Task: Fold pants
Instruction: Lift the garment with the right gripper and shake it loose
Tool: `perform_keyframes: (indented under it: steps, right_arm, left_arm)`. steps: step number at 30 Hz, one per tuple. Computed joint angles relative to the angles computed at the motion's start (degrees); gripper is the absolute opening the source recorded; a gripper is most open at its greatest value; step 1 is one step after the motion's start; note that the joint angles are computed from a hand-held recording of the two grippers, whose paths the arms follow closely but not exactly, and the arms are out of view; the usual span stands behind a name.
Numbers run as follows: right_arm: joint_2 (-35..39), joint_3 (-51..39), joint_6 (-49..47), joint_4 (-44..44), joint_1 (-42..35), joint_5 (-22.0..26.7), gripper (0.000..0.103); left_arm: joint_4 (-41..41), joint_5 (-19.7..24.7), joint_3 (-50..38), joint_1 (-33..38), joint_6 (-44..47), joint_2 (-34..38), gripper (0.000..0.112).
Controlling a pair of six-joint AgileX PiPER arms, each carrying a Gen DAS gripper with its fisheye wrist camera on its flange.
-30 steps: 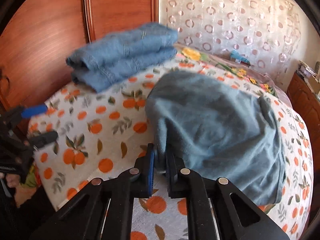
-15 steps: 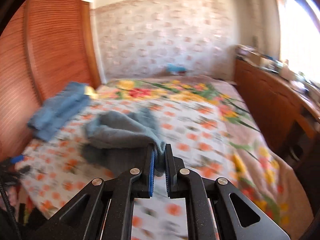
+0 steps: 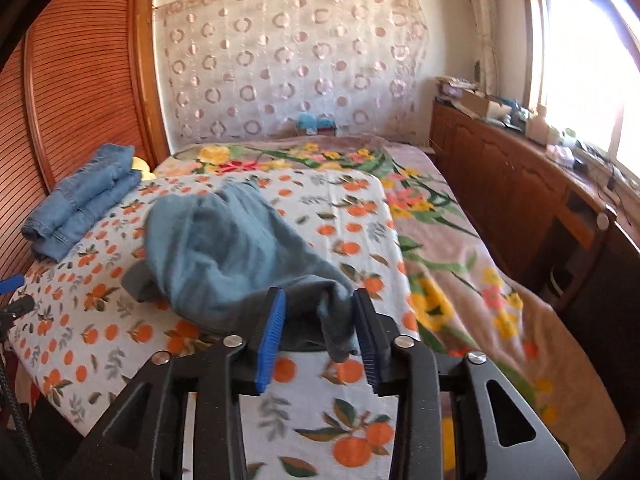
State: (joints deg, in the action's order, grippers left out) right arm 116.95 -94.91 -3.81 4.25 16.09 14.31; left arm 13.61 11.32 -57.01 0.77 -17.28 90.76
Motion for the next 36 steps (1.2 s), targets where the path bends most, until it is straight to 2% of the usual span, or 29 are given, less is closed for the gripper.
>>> perform_keyframes:
  steps: [3, 10, 14, 16, 21, 23, 25, 26, 31, 36]
  right_arm:
    - [1.0, 0.3, -2.5, 2.1, 2.0, -2.4, 0.044]
    - [5.9, -6.3, -10.3, 8.4, 4.3, -1.6, 0.046]
    - [7.1, -7.1, -22.7, 20.7, 4.2, -2.4, 0.049]
    - [9.6, -10.1, -28.4, 25.2, 4.0, 0.0, 0.049]
    - [19.2, -24.5, -26.8, 24.7, 2.7, 11.8, 0.049]
    - [23.7, -31.7, -24.3, 21.9, 2.7, 16.4, 0.049]
    - [26.6, -36.1, -23.6, 20.5, 2.5, 18.8, 0.024]
    - [26.5, -35.7, -24.8, 20.9, 2.0, 18.0, 0.010]
    - [17.8, -21.7, -40.7, 37.4, -2.5, 11.9, 0.009]
    - [11.9, -11.6, -53.9, 50.6, -7.9, 8.0, 0.009]
  left_arm:
    - [-4.4, 0.3, -1.8, -0.5, 4.6, 1.4, 0.092]
    - [-12.3, 1.1, -4.3, -1.0, 12.4, 3.8, 0.092]
    - [-14.4, 1.4, -5.3, -1.0, 14.6, 4.5, 0.092]
    - [-16.1, 1.6, -5.8, -0.8, 16.2, 4.9, 0.092]
    - [-20.0, 1.9, -6.8, -0.4, 19.7, 5.8, 0.092]
    - [-20.8, 2.2, -7.3, -0.3, 20.7, 6.3, 0.092]
    - [-21.2, 2.7, -7.8, -0.3, 21.2, 6.7, 0.092]
    - [-21.1, 3.0, -8.3, -0.4, 21.3, 7.0, 0.092]
    - [-23.9, 4.9, -11.6, -1.1, 24.3, 8.7, 0.092]
    - [-25.5, 7.2, -17.3, -3.4, 25.5, 11.4, 0.090]
